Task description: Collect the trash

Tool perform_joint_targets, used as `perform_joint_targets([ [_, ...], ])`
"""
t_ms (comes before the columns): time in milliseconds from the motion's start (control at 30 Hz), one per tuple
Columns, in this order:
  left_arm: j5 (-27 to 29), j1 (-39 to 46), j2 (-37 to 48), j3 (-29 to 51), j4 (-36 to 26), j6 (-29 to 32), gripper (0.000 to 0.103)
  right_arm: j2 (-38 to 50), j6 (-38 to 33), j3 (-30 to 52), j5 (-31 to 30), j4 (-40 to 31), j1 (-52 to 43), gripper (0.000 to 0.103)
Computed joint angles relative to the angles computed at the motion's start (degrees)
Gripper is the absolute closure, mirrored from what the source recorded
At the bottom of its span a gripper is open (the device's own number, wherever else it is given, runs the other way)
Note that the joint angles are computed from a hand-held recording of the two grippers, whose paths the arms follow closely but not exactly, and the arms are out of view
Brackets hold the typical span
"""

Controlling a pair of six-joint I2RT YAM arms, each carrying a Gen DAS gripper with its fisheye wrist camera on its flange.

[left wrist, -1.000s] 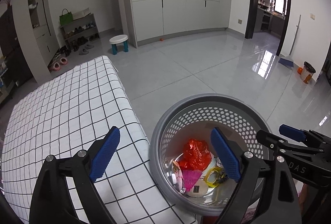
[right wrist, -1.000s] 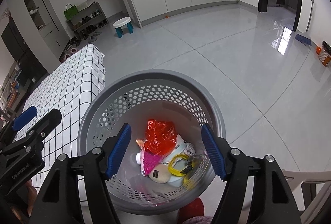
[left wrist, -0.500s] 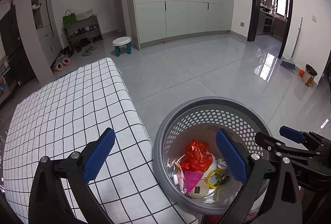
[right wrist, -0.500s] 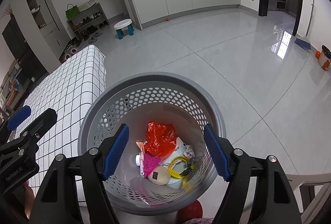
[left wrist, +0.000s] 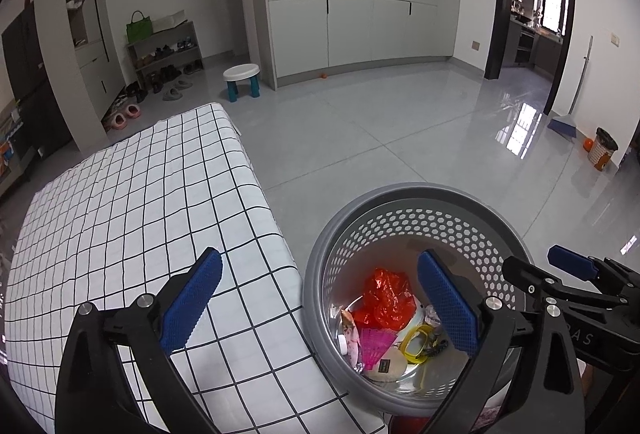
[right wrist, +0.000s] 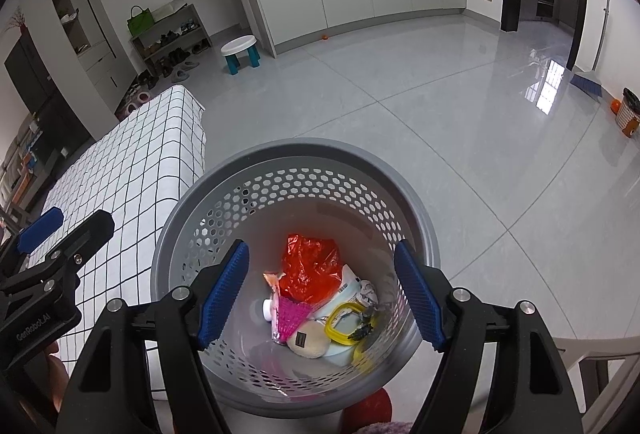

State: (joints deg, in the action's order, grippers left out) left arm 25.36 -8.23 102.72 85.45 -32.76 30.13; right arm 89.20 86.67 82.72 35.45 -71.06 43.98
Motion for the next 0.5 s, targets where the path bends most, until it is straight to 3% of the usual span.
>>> perform_joint_targets([
  [500, 0.1, 0.7, 0.8, 0.8, -1.0, -1.3, 0.007, -0.1, -0.5, -0.2, -0.1, 0.3, -0.3, 0.031],
])
